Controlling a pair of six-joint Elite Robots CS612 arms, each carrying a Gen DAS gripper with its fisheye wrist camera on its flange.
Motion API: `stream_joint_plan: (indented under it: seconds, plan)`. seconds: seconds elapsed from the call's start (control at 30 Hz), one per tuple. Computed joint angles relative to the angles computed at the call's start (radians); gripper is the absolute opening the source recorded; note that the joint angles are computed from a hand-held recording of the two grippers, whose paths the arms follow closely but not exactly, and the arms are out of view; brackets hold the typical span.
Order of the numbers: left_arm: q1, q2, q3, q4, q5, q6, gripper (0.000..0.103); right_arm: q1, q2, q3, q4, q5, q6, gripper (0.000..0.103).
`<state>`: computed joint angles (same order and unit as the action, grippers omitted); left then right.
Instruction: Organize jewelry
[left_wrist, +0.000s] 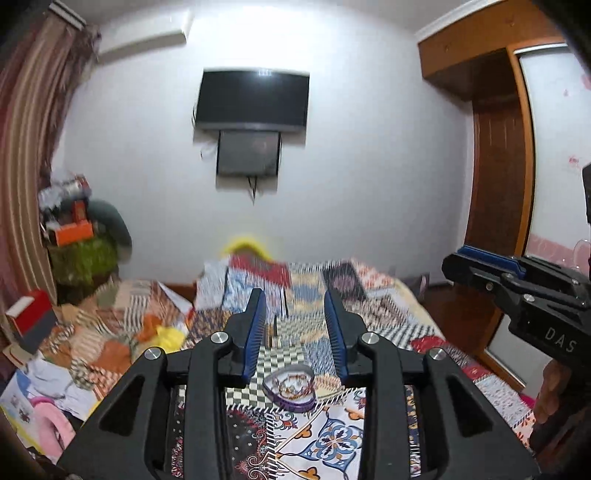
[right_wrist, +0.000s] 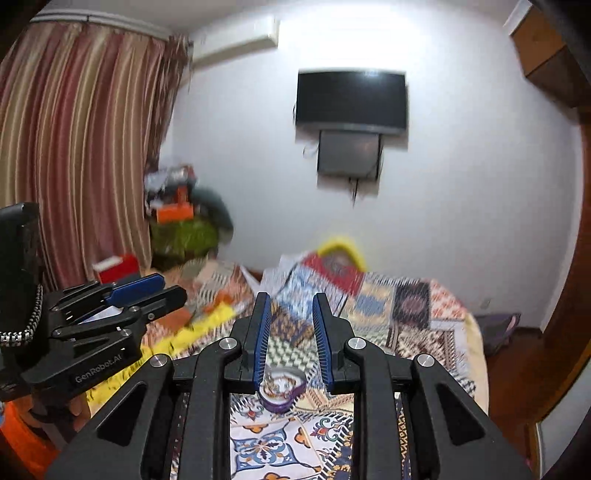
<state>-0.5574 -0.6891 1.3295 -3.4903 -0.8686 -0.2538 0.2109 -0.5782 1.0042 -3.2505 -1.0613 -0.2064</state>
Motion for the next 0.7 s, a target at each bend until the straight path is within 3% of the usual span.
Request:
stream_joint_plan:
  seconds: [0.03,0.1,0.23,0.3,0.4,0.5,0.7]
  plan:
    - [-0.007,-0.004,0.009,-0.024,0.016,0.013,0.042,-0.002,-0.010,0.024,-0.045,-0.001,0.026,0.033]
    - [-0.027,-0.010,0.028,-0.087,0.069,0.045,0.054,-0.005,-0.019,0.051,-0.115,-0.006,0.067,0.053]
    - [-0.050,-0.020,0.055,-0.138,0.118,0.070,0.060,-0.002,-0.038,0.102,-0.220,-0.053,0.099,0.068]
    - [-0.056,-0.026,0.069,-0.144,0.132,0.052,0.066,0.000,-0.037,0.110,-0.252,-0.064,0.121,0.086]
    - [-0.062,-0.029,0.083,-0.160,0.144,0.025,0.073,0.003,-0.035,0.116,-0.282,-0.092,0.151,0.099]
    - [-0.067,-0.027,0.084,-0.170,0.171,0.021,0.083,0.006,-0.037,0.127,-0.296,-0.115,0.171,0.103]
    - [-0.074,-0.035,0.103,-0.170,0.173,0.009,0.085,0.008,-0.047,0.149,-0.285,-0.132,0.160,0.103]
